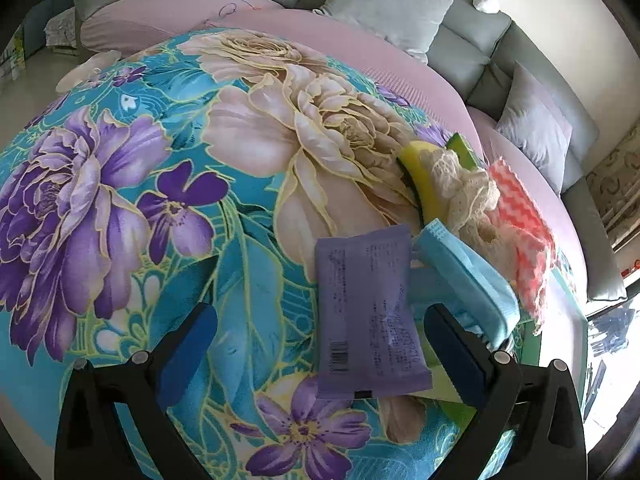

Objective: Organize soft objects
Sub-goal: 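Grasp the purple packet with the left gripper while the right gripper holds the green cloth, then carry the green cloth and purple packet over the teal tray with both grippers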

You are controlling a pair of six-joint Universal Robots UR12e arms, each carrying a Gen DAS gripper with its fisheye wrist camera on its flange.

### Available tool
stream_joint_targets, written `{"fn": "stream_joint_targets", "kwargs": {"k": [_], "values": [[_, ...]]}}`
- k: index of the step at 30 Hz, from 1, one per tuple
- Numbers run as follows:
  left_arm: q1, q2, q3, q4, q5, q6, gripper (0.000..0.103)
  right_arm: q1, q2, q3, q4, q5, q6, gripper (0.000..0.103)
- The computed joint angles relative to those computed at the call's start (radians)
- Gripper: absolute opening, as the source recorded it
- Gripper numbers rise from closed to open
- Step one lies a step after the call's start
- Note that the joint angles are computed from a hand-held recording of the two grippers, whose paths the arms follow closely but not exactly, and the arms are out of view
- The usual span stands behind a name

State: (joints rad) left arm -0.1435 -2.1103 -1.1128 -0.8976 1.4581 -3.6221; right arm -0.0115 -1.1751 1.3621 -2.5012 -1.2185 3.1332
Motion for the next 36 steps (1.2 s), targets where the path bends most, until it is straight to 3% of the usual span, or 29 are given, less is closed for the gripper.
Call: {"fn": "stream_joint_targets", "kwargs": {"k": [6,13,19,23,29,36], "values": [[-0.009,-0.018,0.026,-0.034,-0.011,0.031,0.102,-0.017,-0.023,0.023,-0.085,-0.012,0.054,0.003],[-0.029,-0.043,0.07,-0.097,0.041,0.089,0.098,-0.039,-0.042,0.04,-0.148,-0.017,0.098,0.003],[-0.04,-0.052,0.087,-0.126,0.098,0.122,0.08,-0.045,-0.048,0.046,-0.195,-0.032,0.126,0.003],[-0.043,-0.048,0.084,-0.126,0.12,0.124,0.055,-0.05,-0.054,0.056,-0.218,-0.04,0.14,0.003],[-0.033,-0.032,0.053,-0.068,0.098,0.091,0.048,-0.056,-0.059,0.065,-0.247,-0.046,0.157,0.003],[-0.031,-0.009,0.016,0.034,0.138,0.058,0.046,-0.065,-0.072,0.077,-0.308,-0.049,0.187,0.003]]}}
